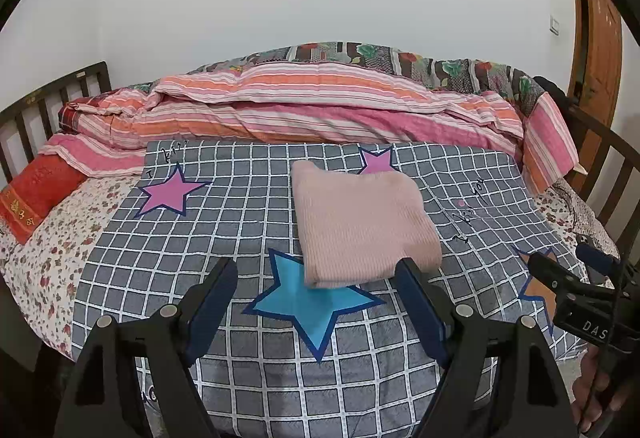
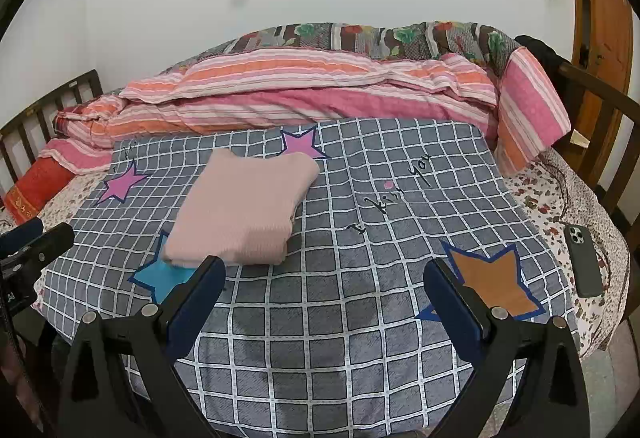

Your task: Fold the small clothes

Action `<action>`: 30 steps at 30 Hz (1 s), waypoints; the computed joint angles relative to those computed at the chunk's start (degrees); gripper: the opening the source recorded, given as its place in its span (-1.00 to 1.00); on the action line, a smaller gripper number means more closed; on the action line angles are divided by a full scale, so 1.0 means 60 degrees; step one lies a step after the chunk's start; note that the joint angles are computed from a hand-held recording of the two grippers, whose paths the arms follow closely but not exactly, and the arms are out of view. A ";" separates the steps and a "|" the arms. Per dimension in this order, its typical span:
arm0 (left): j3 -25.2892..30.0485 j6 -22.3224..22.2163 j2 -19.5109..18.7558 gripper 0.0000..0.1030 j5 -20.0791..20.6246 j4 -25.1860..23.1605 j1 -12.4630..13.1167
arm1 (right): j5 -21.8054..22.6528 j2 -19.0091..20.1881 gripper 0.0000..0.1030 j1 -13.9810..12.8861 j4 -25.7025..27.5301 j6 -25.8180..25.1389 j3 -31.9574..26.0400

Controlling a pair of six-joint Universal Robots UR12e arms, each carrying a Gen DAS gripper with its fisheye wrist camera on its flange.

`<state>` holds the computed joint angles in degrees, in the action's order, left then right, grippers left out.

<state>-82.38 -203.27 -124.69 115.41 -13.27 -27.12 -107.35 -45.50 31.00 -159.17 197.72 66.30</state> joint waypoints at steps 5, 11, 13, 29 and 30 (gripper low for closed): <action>-0.0026 -0.0029 0.0013 0.55 -0.0027 0.0051 -0.0012 | -0.0065 -0.0016 0.90 0.0036 0.0006 -0.0023 0.0019; -0.0043 -0.0029 0.0026 0.55 -0.0029 0.0067 -0.0021 | -0.0087 -0.0029 0.90 0.0043 -0.0012 -0.0028 0.0044; -0.0031 -0.0046 0.0018 0.55 -0.0005 0.0063 -0.0031 | -0.0084 -0.0047 0.90 0.0048 -0.0049 0.0020 0.0072; -0.0039 -0.0020 0.0059 0.55 0.0058 0.0059 -0.0060 | -0.0144 -0.0091 0.90 0.0064 -0.0082 0.0017 0.0098; -0.0040 -0.0018 0.0059 0.55 0.0056 0.0066 -0.0062 | -0.0154 -0.0090 0.90 0.0067 -0.0076 0.0026 0.0091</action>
<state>-82.63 -203.38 -124.33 115.75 -12.88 -27.49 -108.27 -46.04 31.40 -159.63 197.88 66.85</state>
